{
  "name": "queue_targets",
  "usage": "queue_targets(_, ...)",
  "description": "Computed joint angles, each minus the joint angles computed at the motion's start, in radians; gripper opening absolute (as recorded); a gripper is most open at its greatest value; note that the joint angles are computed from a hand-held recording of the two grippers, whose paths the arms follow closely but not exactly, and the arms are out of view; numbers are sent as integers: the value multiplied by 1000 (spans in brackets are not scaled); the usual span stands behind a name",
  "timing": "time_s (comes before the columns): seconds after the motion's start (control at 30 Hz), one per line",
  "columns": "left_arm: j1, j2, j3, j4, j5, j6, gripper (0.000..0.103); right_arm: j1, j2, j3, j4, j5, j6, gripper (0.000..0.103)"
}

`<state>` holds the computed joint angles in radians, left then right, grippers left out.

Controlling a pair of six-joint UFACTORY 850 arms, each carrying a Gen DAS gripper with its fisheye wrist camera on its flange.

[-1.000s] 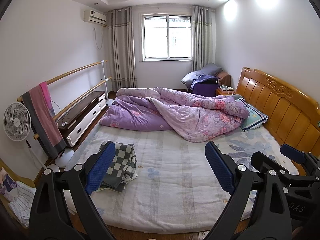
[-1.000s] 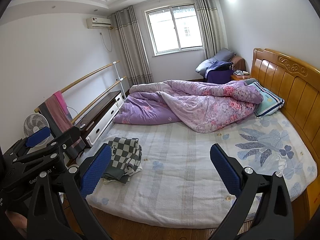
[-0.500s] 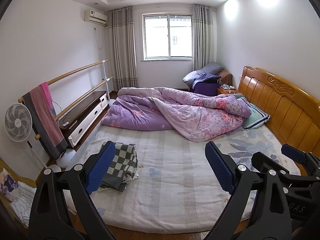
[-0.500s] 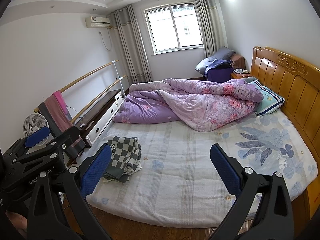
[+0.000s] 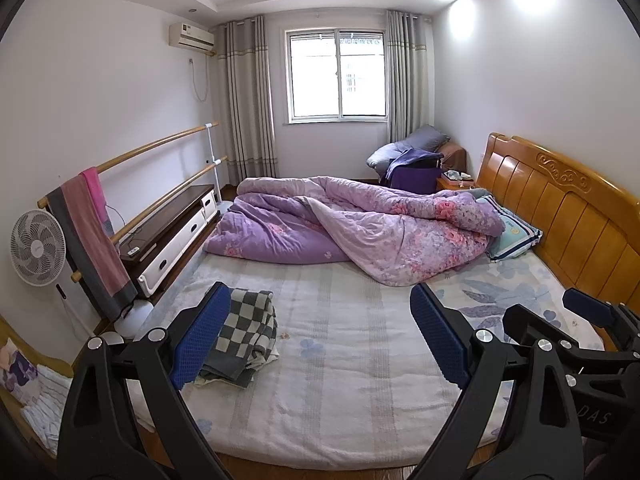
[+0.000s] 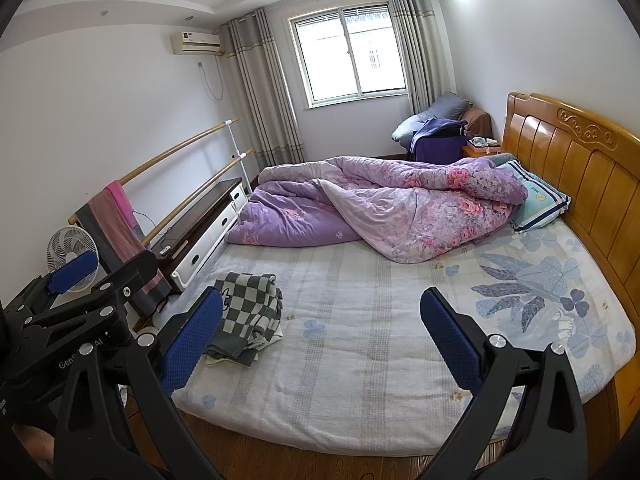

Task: Fold large clothes

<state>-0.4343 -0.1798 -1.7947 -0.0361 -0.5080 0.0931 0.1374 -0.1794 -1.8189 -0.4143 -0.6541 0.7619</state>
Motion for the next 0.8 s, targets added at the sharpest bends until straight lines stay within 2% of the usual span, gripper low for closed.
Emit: queue_targets(0.8, 7, -15, -21, -12, -7, 19, 91, -5, -13, -17, 19, -3, -19, 95)
